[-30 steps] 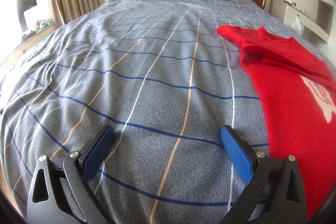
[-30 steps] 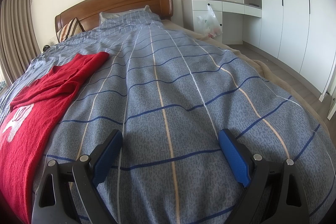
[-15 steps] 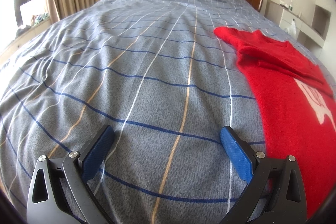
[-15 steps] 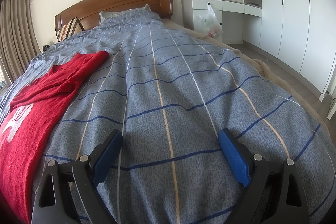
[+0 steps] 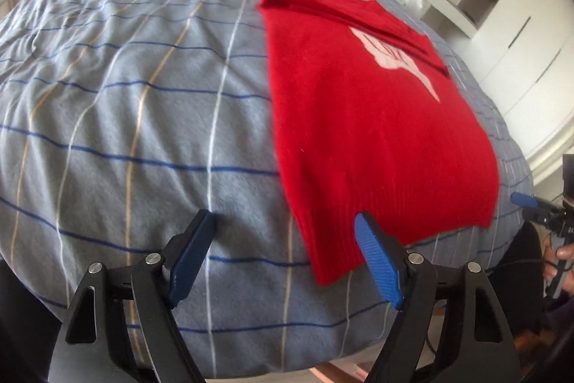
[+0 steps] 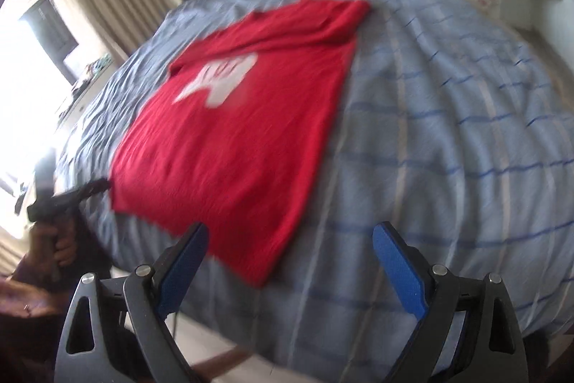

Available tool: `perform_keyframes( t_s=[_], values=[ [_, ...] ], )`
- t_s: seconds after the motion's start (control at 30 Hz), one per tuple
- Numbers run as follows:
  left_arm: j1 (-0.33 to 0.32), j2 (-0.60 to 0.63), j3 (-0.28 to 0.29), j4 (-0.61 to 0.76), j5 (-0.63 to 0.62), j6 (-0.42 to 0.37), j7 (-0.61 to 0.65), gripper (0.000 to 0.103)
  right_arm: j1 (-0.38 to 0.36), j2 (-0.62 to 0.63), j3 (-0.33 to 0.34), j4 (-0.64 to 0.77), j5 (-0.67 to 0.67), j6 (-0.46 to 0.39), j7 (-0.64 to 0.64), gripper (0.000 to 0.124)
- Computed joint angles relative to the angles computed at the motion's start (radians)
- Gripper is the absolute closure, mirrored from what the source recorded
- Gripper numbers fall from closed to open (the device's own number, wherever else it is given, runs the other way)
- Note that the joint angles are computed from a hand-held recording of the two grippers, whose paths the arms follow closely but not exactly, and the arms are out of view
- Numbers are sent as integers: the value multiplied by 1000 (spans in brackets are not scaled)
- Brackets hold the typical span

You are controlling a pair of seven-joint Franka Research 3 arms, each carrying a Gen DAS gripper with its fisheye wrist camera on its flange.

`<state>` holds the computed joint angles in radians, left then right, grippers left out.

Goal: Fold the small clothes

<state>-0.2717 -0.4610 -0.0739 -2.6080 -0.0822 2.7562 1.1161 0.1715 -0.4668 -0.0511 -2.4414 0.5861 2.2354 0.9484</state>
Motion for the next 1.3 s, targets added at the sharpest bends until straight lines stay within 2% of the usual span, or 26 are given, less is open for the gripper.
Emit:
perform_keyframes(
  t_s=[0.03,0.1,0.17,0.23,0.27,0.3,0.33,0.37,0.4,0.47,0.63,0.7,0.83,1.03,1.07,1.17,1.3],
  values=[
    [-9,7,3,5,-5,-5,8,27,4,-8,5,-15,-4,-9,0,33],
    [-14,21,-1,20,-12,-29,9,42,15,-10,7,-46,33,34,2,33],
    [-11,32,-7,34,-9,-46,13,49,24,25,1,-52,84,62,28,37],
    [-12,21,-17,27,-12,-56,3,62,37,61,-11,-50,153,70,43,52],
    [-24,20,-3,24,-34,-54,13,74,43,74,-18,-46,190,71,43,53],
    [-47,24,22,22,-73,-48,37,90,46,85,-25,-43,221,67,39,59],
    [-68,20,41,13,-113,-41,60,96,46,92,-29,-40,244,57,34,76],
    [-64,15,37,9,-122,-37,59,97,42,100,-25,-35,242,48,38,92],
    [-60,9,31,3,-125,-29,58,99,33,102,-15,-32,220,44,54,118],
    [-68,-13,38,-12,-149,-17,65,100,24,81,-16,-34,222,32,62,119],
    [-127,-82,103,-47,-267,32,93,102,29,15,-36,-42,299,55,31,119],
    [-167,-94,146,-32,-312,52,133,102,44,19,-40,-20,349,78,5,119],
    [-182,-66,181,37,-346,77,188,102,69,70,-38,49,428,132,-46,119],
    [-165,145,224,249,-428,146,300,102,79,270,-9,269,500,255,-117,119],
    [-167,207,238,314,-461,139,327,102,77,323,-2,327,508,268,-129,119],
    [-110,387,240,501,-463,106,345,102,53,477,24,503,486,301,-135,119],
    [-25,640,231,793,-447,3,332,102,16,713,62,778,384,314,-18,119]
  ],
)
